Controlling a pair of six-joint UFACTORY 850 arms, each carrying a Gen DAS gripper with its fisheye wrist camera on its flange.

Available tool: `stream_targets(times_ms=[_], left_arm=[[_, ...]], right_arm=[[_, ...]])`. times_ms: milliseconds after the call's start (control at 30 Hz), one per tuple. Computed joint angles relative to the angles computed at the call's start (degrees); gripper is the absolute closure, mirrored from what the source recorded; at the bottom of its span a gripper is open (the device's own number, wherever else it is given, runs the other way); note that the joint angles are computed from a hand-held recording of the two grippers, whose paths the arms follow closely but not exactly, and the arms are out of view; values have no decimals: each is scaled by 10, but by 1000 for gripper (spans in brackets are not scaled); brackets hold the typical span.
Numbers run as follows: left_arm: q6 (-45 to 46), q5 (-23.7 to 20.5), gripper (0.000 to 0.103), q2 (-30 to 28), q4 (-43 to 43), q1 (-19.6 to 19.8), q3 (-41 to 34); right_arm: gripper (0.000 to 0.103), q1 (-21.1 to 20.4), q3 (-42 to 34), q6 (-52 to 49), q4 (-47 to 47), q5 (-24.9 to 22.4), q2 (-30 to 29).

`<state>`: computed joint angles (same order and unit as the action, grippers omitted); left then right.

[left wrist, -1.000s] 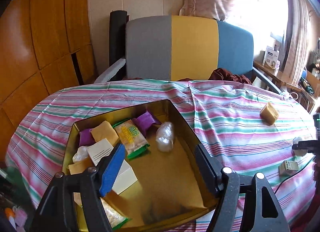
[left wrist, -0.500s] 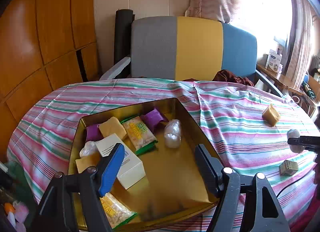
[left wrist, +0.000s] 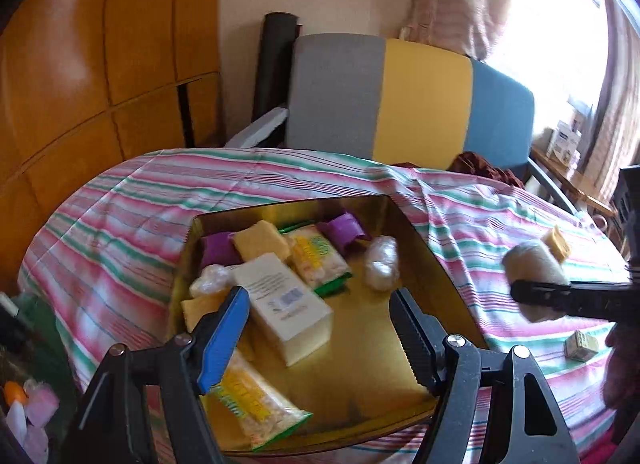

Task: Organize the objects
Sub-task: 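Carry the towel roll into the gold tray and open the right tool, then move the right tool to the small green-white box and grasp it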

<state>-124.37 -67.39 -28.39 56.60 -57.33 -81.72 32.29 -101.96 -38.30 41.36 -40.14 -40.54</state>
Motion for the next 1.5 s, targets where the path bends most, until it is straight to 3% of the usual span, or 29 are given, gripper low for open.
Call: stream_targets(times_ms=[167,333,433,733,1133,1367,1500], left_arm=[[-49,-15,30,32,-22,-3,50],[-82,-19,30,58,-45,-6,92],[-95,-21,30,66,-52,-9,106],[-101,-12,30,64,-55,-9,106],[-28,-21,30,31,-38,-13,47],[6,-11,28,10,-33,-11,15],[15,2,26,2,-25,-10,5]], right_arm=[[54,45,-81,35,-46,-37,-59],[53,70,-211,110,-64,-100,-152],[51,73,-223,119,-54,-96,-163],[50,58,-81,73,-47,-18,-67],[45,1,75,-4,-27,39,38],[41,-56,140,42,-46,76,84],[41,-92,171,129,-71,116,109]])
